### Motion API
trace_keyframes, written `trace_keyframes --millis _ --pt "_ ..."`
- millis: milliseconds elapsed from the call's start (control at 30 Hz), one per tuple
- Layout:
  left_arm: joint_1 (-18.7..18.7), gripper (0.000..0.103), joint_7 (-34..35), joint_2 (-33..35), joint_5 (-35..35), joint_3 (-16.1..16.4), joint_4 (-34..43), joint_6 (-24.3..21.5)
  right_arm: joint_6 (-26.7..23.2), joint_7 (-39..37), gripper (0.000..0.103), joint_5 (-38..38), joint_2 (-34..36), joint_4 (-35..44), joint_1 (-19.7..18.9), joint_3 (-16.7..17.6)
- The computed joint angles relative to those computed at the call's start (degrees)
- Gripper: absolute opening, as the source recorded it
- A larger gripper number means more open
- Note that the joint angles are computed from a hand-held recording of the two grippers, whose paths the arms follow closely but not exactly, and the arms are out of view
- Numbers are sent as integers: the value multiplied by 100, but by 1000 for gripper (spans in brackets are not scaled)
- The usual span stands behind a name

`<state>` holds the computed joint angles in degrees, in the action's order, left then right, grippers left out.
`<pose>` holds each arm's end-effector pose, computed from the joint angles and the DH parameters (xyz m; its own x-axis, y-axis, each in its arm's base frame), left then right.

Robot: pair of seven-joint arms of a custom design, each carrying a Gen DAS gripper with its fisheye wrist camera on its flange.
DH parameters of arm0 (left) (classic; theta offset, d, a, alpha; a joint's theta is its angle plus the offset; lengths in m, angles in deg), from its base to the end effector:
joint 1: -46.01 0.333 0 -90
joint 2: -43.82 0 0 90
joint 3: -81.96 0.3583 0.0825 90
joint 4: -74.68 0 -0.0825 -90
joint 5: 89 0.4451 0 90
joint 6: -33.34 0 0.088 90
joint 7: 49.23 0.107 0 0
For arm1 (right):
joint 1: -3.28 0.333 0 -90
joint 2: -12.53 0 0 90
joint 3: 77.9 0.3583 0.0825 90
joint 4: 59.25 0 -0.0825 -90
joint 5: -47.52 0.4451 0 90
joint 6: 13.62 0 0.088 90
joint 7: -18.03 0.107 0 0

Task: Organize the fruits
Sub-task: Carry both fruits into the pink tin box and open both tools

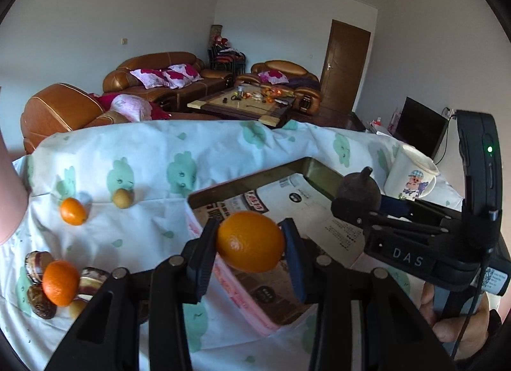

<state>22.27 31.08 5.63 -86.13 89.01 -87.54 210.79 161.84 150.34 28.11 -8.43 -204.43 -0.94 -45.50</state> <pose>0.3798 -0.1166 0.4901 -0.2375 -0.9566 0.1689 -0.6205 0.0157 -0.7840 0.4304 0.2756 0.4783 0.1778 -0.9795 -0.0943 -0.6509 -0.0452 -0.7578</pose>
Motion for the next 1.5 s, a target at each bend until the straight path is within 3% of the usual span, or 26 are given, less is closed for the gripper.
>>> trace_keyframes --millis 100,267,367,500,533,600,700,767,800,867,967,1100,1267,1500 --pt "-17 42 -144 436 -50 -211 235 -39 -47 -287 54 209 108 -22 386 -425" --pt "-56 42 -229 817 -172 -257 445 -173 -269 -294 54 93 201 50 376 -458" --pt "223 42 -282 833 -47 -535 428 -134 -251 -416 54 177 312 58 655 -769" --pt "653 44 -518 821 218 -937 381 -34 -300 -313 56 26 336 101 600 -717" --pt "729 48 -570 809 289 -1001 361 15 -301 -102 58 -205 314 117 391 -526" --pt "1237 60 -977 757 643 -1440 324 85 -470 441 60 -751 213 167 -102 -54" --pt "1421 77 -1128 614 750 -1564 204 312 -425 812 60 -1079 178 140 -139 -57" --pt "1929 98 -1461 446 930 -2024 120 484 -146 1127 61 -1260 61 39 -286 -12" --pt "2191 103 -1615 359 1025 -2268 84 598 20 1276 61 -1308 -44 -19 -444 89" --pt "2581 103 -1808 196 1208 -2607 15 807 418 1591 72 -1336 -365 -159 -1004 533" --pt "2907 103 -1973 21 1427 -2891 2 787 1182 1988 79 -1126 -1039 -416 -1997 1376" --pt "3109 103 -2125 -112 1654 -2988 -47 728 1684 1969 85 -672 -1527 -535 -2706 2095" --pt "3221 103 -2271 -239 1849 -2900 -124 578 1415 1596 85 -396 -1411 -454 -2680 2246" --pt "3066 103 -2198 -519 2007 -2405 -385 423 1412 1302 85 178 -1865 -626 -2555 2425"
